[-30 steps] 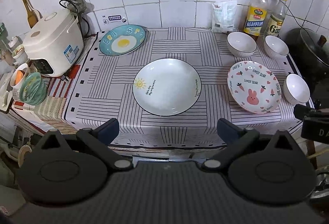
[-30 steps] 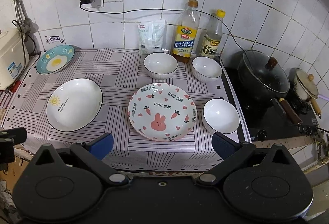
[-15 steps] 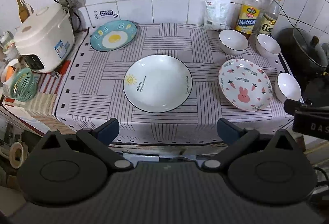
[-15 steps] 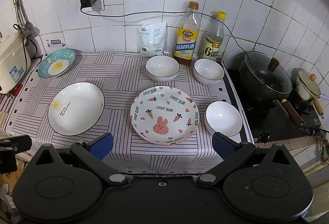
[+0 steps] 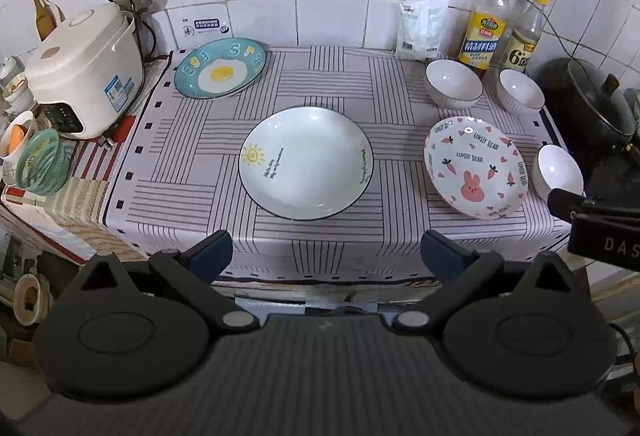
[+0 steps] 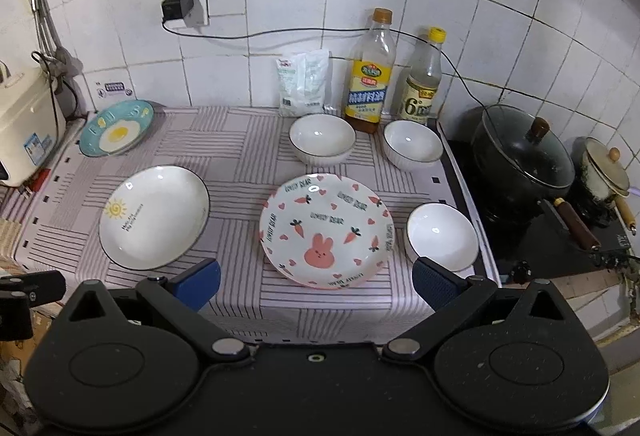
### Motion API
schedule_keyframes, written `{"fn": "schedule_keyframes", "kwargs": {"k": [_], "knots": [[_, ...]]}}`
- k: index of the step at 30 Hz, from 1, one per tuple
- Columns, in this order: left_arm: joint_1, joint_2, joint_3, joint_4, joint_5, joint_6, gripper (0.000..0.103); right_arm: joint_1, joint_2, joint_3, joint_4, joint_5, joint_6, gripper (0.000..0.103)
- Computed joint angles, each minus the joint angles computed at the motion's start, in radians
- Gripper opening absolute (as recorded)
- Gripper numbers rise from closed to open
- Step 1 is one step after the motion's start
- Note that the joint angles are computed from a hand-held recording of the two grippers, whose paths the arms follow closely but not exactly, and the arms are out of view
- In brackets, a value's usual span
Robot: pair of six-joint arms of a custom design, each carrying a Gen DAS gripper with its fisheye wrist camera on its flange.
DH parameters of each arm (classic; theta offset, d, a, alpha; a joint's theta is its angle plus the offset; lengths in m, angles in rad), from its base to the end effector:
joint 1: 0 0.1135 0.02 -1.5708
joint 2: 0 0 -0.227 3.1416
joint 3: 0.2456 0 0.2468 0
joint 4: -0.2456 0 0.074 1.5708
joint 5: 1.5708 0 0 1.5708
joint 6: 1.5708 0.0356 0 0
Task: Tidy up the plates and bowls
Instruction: 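Reach the left gripper to the white sun plate and grasp its rim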
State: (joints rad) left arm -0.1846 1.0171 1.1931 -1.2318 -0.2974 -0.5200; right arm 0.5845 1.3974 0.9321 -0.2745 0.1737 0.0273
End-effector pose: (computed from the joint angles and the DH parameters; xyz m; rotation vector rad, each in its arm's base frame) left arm 0.1779 -0.0226 0.3136 -0.5262 2.5040 0.1272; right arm 0.2555 0.1616 0.2098 -0.5471 2.2336 0.1145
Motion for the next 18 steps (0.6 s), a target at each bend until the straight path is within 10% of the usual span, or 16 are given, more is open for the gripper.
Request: {"fn": "schedule_keyframes", "kwargs": {"k": [6,14,18], "knots": [[0.094,-0.039,-0.052,0.108,-0.016,0.103,0.102,-0.049,-0.007,-0.084,0.212,-0.11,-0.087,0.103],[0.315,-0.044,-0.22,0.375,0.028,0.309,0.102,-0.123,0.188,-0.185,0.846,-0.309,-0.216,0.103],[0.413,-0.001,-0.323,0.526,0.093,0.37,0.102,-0.122,0.353,-0.089,0.914,-0.448,-0.227,0.103]]}}
